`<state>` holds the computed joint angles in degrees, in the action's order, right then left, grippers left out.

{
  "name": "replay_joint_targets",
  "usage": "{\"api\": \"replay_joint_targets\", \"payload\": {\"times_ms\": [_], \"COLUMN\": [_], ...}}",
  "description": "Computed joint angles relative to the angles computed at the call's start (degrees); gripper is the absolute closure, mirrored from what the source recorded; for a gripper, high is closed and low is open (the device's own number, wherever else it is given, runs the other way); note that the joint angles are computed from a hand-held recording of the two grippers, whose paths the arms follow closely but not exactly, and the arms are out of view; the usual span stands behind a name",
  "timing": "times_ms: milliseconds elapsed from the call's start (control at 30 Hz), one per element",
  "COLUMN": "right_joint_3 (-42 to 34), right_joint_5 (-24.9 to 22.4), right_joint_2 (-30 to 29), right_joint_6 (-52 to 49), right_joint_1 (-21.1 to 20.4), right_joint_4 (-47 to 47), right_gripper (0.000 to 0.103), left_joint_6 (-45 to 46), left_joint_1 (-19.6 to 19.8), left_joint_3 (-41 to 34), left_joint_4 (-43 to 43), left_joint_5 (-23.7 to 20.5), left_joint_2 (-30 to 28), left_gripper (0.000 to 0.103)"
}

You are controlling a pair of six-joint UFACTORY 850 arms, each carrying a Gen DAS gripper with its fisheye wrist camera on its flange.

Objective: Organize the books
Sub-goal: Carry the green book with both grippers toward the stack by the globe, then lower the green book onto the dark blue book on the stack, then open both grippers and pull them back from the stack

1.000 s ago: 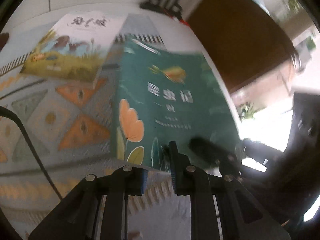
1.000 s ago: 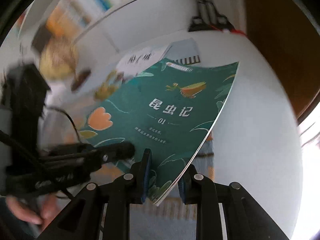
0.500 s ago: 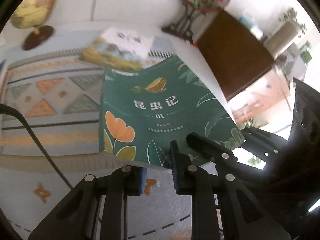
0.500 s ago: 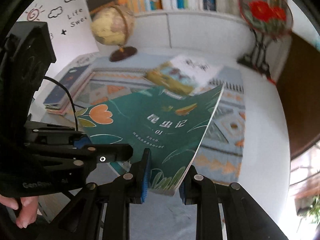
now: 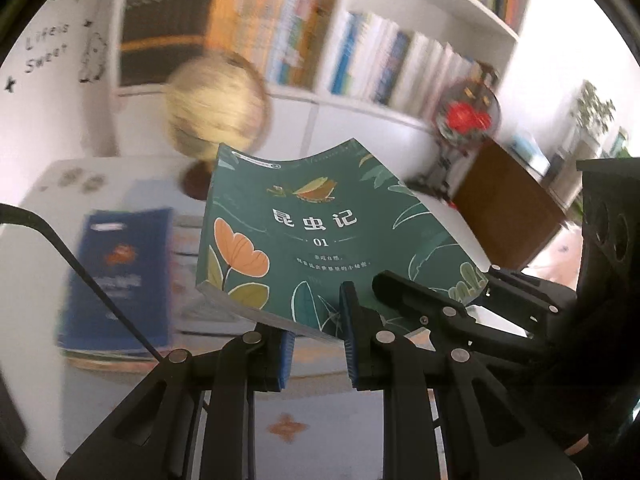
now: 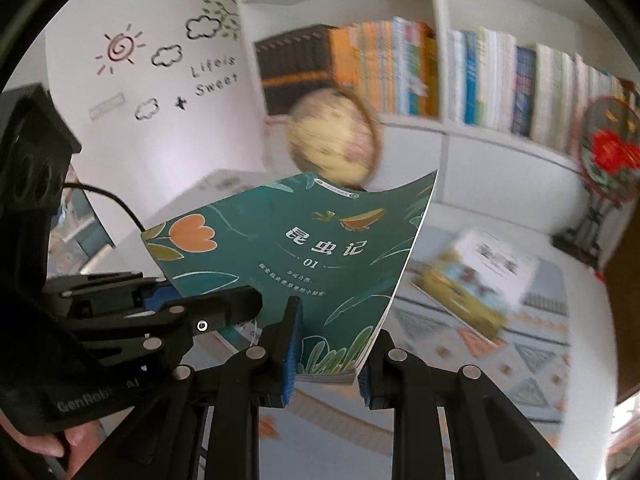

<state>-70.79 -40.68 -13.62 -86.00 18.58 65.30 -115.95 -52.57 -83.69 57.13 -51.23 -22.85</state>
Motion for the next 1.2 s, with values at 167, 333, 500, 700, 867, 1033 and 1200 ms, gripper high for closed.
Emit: {"api": "replay_joint_targets", "payload": {"times_ms": [167,333,500,700,867,1033,1200], "right_joint_3": [-0.04,-3.18,-6.75,-11.1,-14.9,-16.09,-16.32], "right_joint_5": [2.5,4.73,7.91,9.83,7.7,5.07,3.22], "right_joint_2": [0.1,-4.03,-8.71,-13.5,-17.68,-19.65,-20.58], "right_joint_6": [1.37,6.84,13.95,21.89,29.35,32.57,35.53], "right_joint_1": [6.74,13.41,18.63,21.61,22.36,22.14,21.78], "right_joint_4": [3.38,1.56,-4.09,-10.11,-14.73,-16.35,-18.09], "right_gripper": [0.081,0.08,0.08,0.08,0.079,0.079,0.078], "left_joint_6": [-4.1,-10.5,-15.73,-21.61,-25.96,-29.21,-31.92], "left_joint_1": [0.52,2.58,5.93,8.76,10.26,10.43,9.14], "left_joint_3": [11.41,22.44,30.9,36.03,38.51,39.88,41.57], "left_joint_4": [2.43,4.29,7.18,11.59,14.21,13.97,11.37], "left_joint_5": [-1.93,1.08,7.16,12.86,16.96,19.28,20.15], "left_joint_2": [9.08,15.93,20.11,21.72,21.32,20.98,21.47], "left_gripper": [0.085,0.085,0.085,0.085,0.084,0.079,0.077]}}
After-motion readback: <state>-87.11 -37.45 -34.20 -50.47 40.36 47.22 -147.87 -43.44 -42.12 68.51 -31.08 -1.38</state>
